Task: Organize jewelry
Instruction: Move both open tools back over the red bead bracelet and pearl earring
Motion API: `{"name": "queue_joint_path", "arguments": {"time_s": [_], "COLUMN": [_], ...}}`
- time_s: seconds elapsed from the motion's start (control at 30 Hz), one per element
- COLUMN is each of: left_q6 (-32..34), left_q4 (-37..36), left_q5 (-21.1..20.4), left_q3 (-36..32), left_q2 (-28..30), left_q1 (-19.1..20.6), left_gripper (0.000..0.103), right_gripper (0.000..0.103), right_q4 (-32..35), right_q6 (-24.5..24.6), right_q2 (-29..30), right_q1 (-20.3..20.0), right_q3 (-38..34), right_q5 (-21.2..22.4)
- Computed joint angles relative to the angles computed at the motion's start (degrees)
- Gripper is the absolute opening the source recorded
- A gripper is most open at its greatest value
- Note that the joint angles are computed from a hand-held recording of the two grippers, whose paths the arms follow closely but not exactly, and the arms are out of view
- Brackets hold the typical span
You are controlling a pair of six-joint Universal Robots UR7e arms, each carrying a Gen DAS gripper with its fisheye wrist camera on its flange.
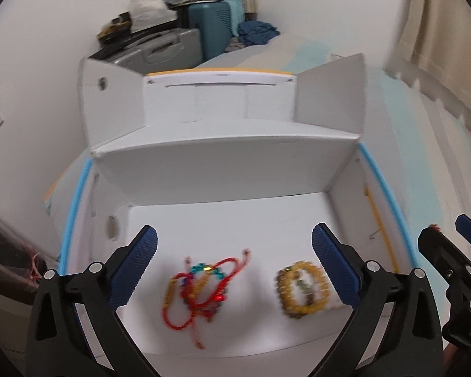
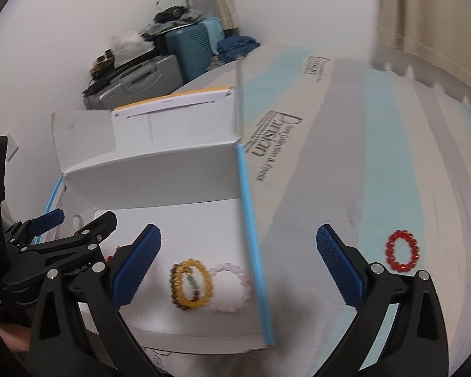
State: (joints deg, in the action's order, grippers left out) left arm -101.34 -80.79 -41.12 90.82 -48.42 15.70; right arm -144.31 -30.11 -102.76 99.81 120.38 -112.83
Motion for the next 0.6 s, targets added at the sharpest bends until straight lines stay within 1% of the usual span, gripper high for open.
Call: {"name": "queue_joint_path", "arguments": {"time_s": [0.2, 0.6], "left_q6": [5.91, 15.17], "left_q4": [-4.80, -9.31], "left_q5": [1.58, 2.59], "left_q3": [-3.87, -12.27], "left_q2": [4.37, 12.88], "left_q1": [0.67, 0.89], "left_gripper": [0.097, 0.097], "right_gripper": [0.095, 0.095], "right_q4": [0.68, 2.04], "right_q6": [-1.16, -3.81], "right_q2": [-1.69, -4.42], "right_q1": [-3.22, -11.06], "right_q3": [-2.06, -6.67], "right_q5": [0.35, 2.09]}}
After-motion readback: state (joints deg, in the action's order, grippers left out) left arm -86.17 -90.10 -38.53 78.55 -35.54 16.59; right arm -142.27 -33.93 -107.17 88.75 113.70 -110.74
